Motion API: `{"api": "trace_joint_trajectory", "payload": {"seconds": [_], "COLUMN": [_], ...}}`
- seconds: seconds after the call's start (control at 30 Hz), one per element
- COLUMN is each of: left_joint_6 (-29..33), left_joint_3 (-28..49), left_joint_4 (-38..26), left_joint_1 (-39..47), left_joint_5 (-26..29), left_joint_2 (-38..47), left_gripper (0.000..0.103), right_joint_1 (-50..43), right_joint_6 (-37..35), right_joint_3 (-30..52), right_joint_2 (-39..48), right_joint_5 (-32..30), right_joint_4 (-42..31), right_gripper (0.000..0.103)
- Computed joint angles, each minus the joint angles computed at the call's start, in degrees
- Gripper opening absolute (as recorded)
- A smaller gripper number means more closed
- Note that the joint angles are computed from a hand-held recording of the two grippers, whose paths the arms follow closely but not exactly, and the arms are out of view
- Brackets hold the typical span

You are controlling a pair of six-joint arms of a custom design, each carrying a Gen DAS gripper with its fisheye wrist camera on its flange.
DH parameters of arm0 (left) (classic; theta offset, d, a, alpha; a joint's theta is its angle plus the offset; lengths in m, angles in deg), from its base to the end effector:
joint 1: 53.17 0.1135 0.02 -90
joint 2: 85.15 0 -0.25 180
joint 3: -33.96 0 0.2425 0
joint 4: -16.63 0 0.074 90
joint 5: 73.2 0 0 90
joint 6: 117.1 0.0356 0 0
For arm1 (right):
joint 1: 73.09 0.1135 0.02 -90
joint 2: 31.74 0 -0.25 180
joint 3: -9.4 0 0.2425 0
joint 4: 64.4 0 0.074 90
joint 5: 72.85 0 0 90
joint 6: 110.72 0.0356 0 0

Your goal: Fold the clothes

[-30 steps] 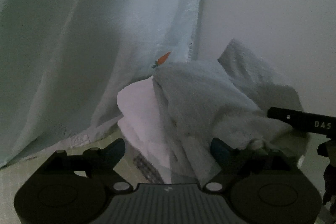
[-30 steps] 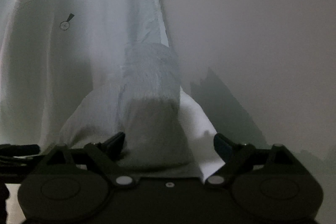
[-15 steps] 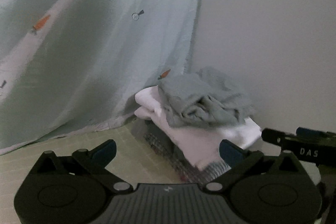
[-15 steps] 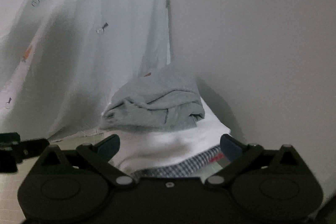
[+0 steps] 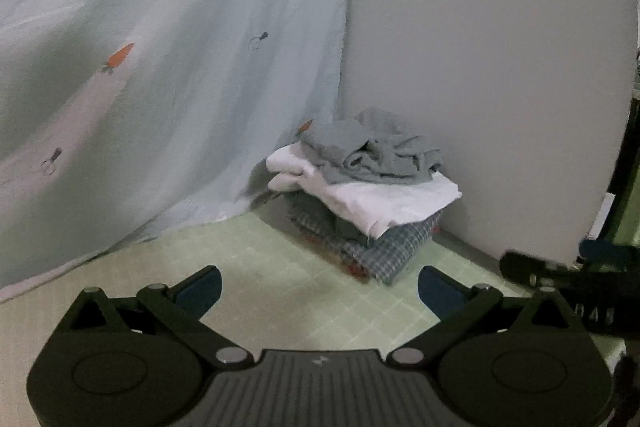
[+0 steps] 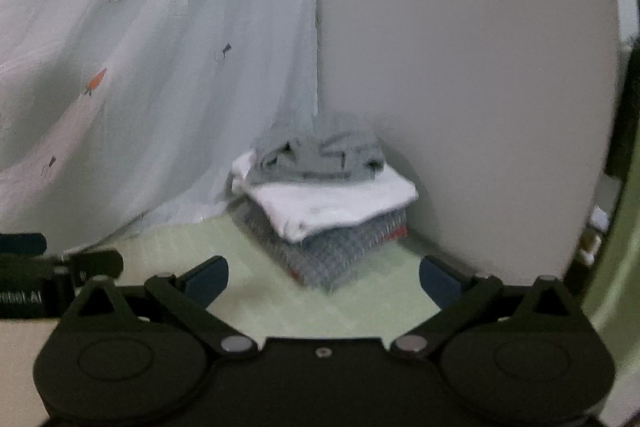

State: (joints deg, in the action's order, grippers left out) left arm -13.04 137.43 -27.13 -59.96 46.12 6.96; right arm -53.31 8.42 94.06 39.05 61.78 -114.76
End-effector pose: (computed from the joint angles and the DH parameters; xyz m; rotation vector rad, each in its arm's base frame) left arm 0.3511 -0.0594 0.3548 0.6670 1.9811 -0.4681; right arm 0.2466 0.0621 0.3486 0.5702 1.9409 -0.3266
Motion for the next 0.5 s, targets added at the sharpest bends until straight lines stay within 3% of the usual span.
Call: {"api": "trace_joint_trajectory", "payload": {"seconds": [0.23,0.5], "left_joint_6": [6.1,12.7], "left_joint_3": [-2.8,-2.1], "left_joint_4": [-5.6,-11.7], "left_joint_1": [8.9,16.9], "left_joint_5": [7.8,14.2], "left_joint_2": [-4.2,-4.9], "left_gripper": [0.103,0.103], "right_joint_1": [14.7,24.8], "right_joint_6": [21.1,41.0], "right_joint_3": [5.4,14.3], "right_joint_2": [3.1,11.4], "right_joint_5": [11.1,16.3], "right_joint_4": [-18.5,-36.6], "right_gripper": [0.103,0.103]}}
